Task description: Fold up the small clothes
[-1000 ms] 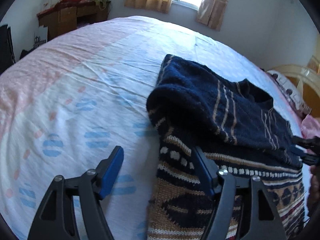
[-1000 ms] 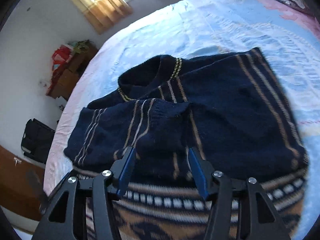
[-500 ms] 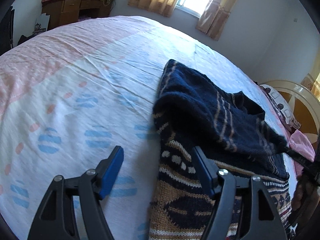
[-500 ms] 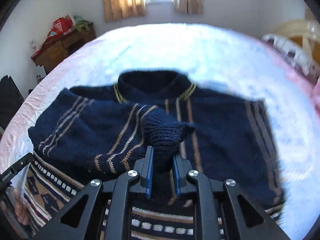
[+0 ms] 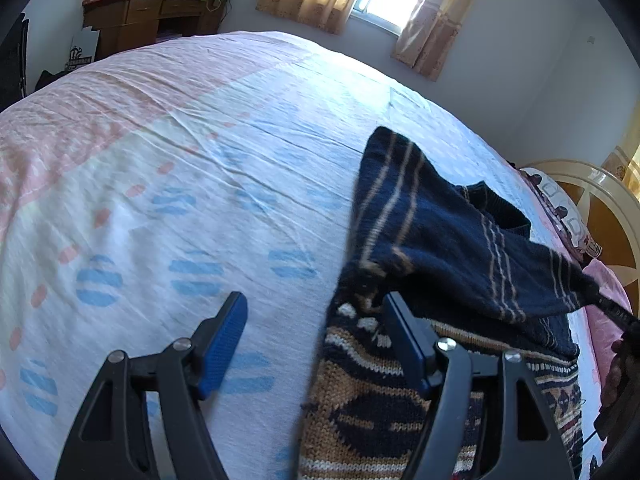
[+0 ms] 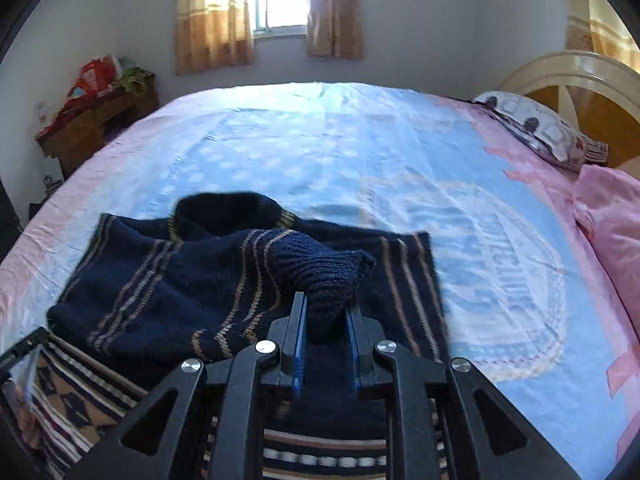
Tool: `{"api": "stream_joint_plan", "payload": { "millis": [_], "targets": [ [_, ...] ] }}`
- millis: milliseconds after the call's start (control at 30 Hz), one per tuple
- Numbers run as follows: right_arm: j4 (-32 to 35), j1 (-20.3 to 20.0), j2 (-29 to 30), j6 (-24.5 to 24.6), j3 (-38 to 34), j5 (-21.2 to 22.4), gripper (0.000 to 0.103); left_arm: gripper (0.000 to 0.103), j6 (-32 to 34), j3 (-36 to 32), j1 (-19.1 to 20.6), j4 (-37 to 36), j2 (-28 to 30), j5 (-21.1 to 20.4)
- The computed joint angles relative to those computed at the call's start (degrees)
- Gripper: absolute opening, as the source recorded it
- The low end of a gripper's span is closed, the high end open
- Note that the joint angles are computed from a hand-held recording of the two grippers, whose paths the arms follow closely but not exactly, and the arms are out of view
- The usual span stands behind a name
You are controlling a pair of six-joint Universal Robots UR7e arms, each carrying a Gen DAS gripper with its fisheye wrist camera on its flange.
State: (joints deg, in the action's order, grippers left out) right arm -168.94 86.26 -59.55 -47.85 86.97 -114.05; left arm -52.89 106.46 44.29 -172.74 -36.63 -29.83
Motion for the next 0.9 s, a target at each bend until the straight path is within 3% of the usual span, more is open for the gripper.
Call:
{"api": "stream_joint_plan", "payload": {
  "millis": [233, 367, 467, 500, 633, 767, 900],
  "targets": [
    [7.12, -2.92, 1.99, 5.65, -3.08, -3.41, 0.018, 0.077, -1.31, -0.32, -0.31, 2.9, -0.24, 0.4],
    [10.05, -4.08, 0.23, 10.4, -2.64, -1.98, 0.031, 0.078, -6.43, -0.41, -1.67, 10.21, -2.27, 2.81],
    [5.59, -3.61, -0.31, 8.2, -1.15, -2.9, 0.036, 0.078, -8.35, -2.32, -3.34, 17.71, -2.75, 7.93],
    [3.42, -3.4, -0.54, 6.91, -0.45, -2.23, 0.037, 0.084, -7.59, -3.61, -3.6, 20.15, -2.4, 9.27],
    [4.48, -2.05, 0.35, 4.25, -1.71, 0.49, 0.048, 0.087, -4.88, -9.78, -3.05, 28.43, 0.09, 11.84],
    [10.15, -1.86, 3.08, 8.73, -6.81, 3.4, 0.048, 0.087, -3.76, -15.17, -1.89, 36.03, 2.89, 13.25],
    [13.58, -1.77, 7.98, 11.56, -13.18, -1.89, 0.048, 0.087, -4.18, -18.28, -0.31, 40.87, 4.88, 12.29]
  ]
}}
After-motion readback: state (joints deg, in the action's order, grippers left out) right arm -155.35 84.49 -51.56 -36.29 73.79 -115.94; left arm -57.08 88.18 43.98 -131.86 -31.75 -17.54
